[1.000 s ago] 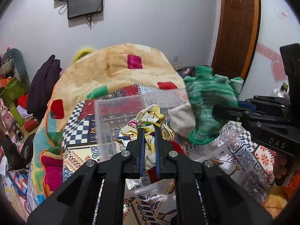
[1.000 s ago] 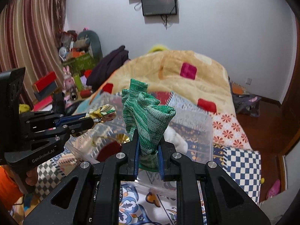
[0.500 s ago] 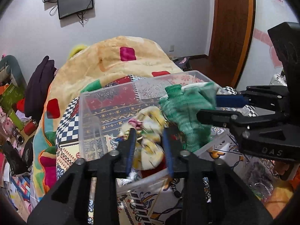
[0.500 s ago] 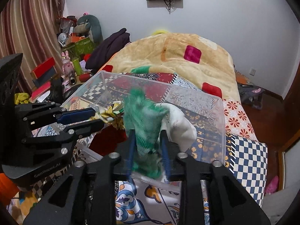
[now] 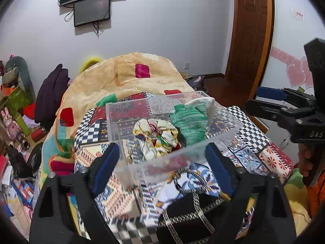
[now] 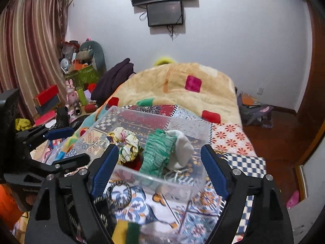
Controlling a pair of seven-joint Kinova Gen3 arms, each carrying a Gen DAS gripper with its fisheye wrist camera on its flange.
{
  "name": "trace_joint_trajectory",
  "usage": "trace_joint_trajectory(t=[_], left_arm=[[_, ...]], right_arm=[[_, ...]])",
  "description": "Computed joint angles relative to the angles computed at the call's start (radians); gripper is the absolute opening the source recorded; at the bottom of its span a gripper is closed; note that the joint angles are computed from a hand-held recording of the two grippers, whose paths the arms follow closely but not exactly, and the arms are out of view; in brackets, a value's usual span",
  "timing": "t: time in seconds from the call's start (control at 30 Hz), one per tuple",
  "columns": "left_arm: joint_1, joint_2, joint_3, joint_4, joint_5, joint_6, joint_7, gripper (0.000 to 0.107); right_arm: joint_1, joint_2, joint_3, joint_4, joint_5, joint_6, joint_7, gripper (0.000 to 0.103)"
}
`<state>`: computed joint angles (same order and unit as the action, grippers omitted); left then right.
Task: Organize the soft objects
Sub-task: 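Lower scarf into box with left tool while right tool drops glove in, then grasp the black chain-trimmed hat with left tool while right tool grasps the plastic bag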
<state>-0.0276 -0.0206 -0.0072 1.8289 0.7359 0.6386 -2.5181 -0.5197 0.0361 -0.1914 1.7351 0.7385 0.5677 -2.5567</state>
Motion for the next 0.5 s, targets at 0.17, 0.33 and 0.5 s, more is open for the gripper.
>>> trace_joint_trajectory(t=[0.17, 0.33, 0.5], left_arm=[[0.005, -0.044, -0.013, 0.050, -0.025, 0.028, 0.007, 0.093], [0.024, -0.069, -0.019, 0.100, -0.079, 0.048, 0.051, 0.094], [0.047, -0.068, -0.008, 0.137, -0.122, 0.060, 0.089, 0.094]], right_arm=[[-0.005, -0.057, -0.037, 0.067, 0.065, 0.050, -0.086, 0.089], [0.013, -0.078, -0.063, 0.116, -0.005, 0.076, -0.073, 0.089], [0.014, -0.062, -0.066, 0.150, -0.102, 0.092, -0.020, 0.089]])
